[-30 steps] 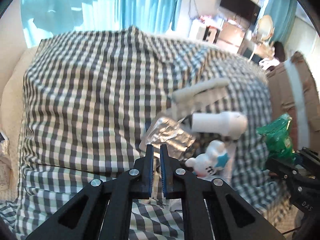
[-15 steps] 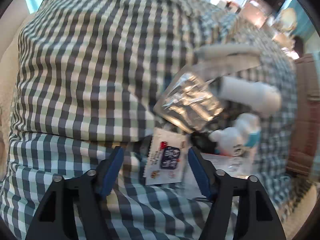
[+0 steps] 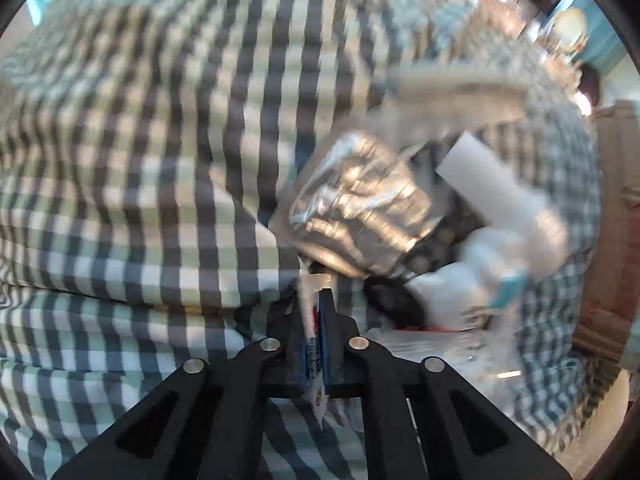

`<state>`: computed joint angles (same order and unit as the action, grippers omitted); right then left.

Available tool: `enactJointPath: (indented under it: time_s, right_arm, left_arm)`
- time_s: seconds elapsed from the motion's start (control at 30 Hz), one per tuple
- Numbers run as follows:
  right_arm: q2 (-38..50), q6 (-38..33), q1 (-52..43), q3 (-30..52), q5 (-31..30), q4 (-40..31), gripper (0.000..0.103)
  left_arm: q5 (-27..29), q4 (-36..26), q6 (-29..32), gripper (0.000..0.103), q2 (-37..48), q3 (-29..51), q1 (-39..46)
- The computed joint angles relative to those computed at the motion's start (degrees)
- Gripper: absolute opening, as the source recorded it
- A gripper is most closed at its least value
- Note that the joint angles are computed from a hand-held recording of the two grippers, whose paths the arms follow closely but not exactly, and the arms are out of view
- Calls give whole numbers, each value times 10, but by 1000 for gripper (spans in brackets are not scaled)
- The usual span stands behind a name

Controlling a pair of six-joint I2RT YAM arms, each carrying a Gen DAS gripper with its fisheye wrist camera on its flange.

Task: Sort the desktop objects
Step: 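Lift the sachet and green bag and carry both over the cardboard box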

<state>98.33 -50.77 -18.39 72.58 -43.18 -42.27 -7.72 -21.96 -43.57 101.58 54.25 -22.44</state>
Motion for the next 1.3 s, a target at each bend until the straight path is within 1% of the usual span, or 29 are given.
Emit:
enactJointPath:
  time_s: [0.07, 0.1, 0.2, 0.23, 0.27, 0.3, 0.33, 0.37, 0.43, 0.47, 0.5, 0.53, 0.6, 0.63, 0.7, 0.77, 0.83, 0.9, 0.93, 0.97, 1.03, 1.07, 1.1, 1.17, 1.23, 1.3]
  right_arm:
    - [-6, -4, -6, -3, -8, -1, 30]
    - [-10, -6, -9, -4, -13, -1, 30]
    - [-23, -4, -15, -10, -25, 4, 30]
    - [-25, -3, -19, -9, -33, 2, 30]
    - [-26, -5, -23, -6, -45, -2, 30]
    - [-31, -6, -30, -6, -62, -6, 30]
    - [-37, -6, -34, -9, -75, -4, 30]
    - [-49, -4, -41, -14, -91, 2, 30]
    - [-70, -1, -55, -20, -124, 7, 30]
    - [-82, 2, -59, -25, -139, 8, 30]
    - [-92, 5, -68, -27, -157, 8, 30]
    - [-104, 7, -75, -31, -173, 11, 30]
    - [-130, 4, -93, -38, -211, 13, 30]
    - [-141, 5, -102, -42, -228, 16, 30]
    - [-161, -2, -117, -41, -258, 7, 30]
    - [-174, -17, -129, -30, -274, -22, 30]
    - [-168, -56, -140, -4, -284, -78, 30]
    - [-158, -79, -146, 17, -280, -115, 30]
    - [-151, -93, -157, 23, -287, -129, 30]
    - [-135, -124, -175, 38, -296, -157, 30]
    - [-146, -100, -195, 18, -293, -102, 30]
    - [-143, -106, -205, 19, -295, -100, 30]
    - [-130, -131, -218, 33, -302, -124, 30]
    - [-107, -159, -239, 63, -313, -157, 30]
    - [-103, -142, -257, 73, -324, -139, 30]
    - [-106, -111, -274, 72, -339, -101, 30]
  left_arm:
    - [-36, 19, -9, 3, -72, -38, -17]
    - [-53, 26, -9, 3, -121, -60, -26]
    - [-114, 7, -34, 3, -198, -74, -55]
    - [-142, -3, -40, 3, -225, -74, -69]
    - [-151, 6, -26, 3, -243, -78, -63]
    - [-179, 19, -23, 3, -269, -88, -76]
    - [-209, 15, -24, 3, -293, -89, -93]
    - [-240, 24, -20, 3, -295, -84, -110]
    - [-332, 1, -24, 3, -307, -46, -170]
    - [-360, -1, -18, 3, -303, -29, -187]
    - [-397, -20, -17, 3, -313, -12, -209]
    - [-451, -49, -29, 3, -320, 5, -238]
    - [-525, -119, -47, 3, -308, 57, -276]
    - [-558, -143, -58, 3, -305, 72, -293]
    - [-592, -178, -62, 3, -297, 102, -319]
    - [-629, -228, -89, 3, -282, 136, -343]
    - [-652, -268, -104, 3, -271, 167, -361]
    - [-672, -270, -99, 3, -262, 181, -374]
    - [-677, -276, -92, 3, -260, 192, -381]
    - [-674, -255, -68, 3, -257, 194, -381]
    - [-656, -175, -13, 3, -263, 172, -379]
    - [-642, -131, 1, 3, -261, 150, -375]
    - [-632, -120, 5, 3, -259, 150, -369]
    - [-628, -121, 6, 3, -248, 163, -365]
    - [-617, -105, 20, 3, -234, 179, -363]
    - [-616, -91, 42, 3, -211, 204, -368]
